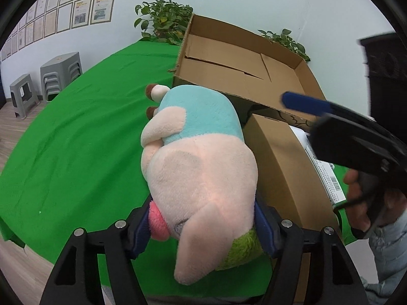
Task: Organize objects
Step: 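Carry the plush pig with the left gripper over the cardboard tray box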
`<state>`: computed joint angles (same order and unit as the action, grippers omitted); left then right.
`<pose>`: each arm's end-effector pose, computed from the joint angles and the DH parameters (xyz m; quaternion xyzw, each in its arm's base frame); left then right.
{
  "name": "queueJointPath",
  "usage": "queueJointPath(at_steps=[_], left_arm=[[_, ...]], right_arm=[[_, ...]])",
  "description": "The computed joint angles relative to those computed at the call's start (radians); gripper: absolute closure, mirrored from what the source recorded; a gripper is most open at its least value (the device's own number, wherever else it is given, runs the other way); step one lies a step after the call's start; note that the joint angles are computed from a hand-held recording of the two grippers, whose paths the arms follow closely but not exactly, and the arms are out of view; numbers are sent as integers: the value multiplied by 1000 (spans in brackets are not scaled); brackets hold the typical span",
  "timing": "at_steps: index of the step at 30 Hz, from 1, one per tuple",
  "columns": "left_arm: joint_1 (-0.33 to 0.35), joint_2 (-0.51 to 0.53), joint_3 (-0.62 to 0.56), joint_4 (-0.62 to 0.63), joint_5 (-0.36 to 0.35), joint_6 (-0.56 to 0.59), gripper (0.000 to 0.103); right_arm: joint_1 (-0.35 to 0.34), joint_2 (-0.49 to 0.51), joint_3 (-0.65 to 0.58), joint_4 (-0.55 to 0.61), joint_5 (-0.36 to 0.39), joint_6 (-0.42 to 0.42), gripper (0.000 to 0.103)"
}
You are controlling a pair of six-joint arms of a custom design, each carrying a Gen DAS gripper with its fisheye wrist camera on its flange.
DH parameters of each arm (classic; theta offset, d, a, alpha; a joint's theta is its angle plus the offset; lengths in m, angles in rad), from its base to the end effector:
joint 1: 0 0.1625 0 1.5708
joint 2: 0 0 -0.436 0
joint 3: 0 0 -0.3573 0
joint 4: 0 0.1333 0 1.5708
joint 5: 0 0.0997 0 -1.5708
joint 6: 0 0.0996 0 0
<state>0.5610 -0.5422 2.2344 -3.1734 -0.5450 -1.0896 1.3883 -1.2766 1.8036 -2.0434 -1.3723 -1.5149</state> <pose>-0.2435 -0.4110 -0.0275 -0.0128 0.8706 -0.4057 0.2779 0.0543 -0.5485 0.2971 -0.6126 0.7837 -0.0564 0.0858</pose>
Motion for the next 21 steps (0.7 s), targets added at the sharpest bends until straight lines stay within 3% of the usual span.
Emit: queueJointPath(at_steps=[5, 8, 11, 21], left_arm=[[-26, -15, 57, -26, 3, -45, 37], [-40, -17, 79, -33, 6, -79, 37], [-47, -14, 91, -50, 8, -92, 37], [-65, -12, 113, -51, 16, -135, 40]], right_arm=[[55, 85, -47, 52, -105, 141, 1], [82, 124, -52, 43, -189, 267, 1], [96, 126, -34, 29, -261, 343, 0], [146, 139, 42, -92, -408, 470, 0]])
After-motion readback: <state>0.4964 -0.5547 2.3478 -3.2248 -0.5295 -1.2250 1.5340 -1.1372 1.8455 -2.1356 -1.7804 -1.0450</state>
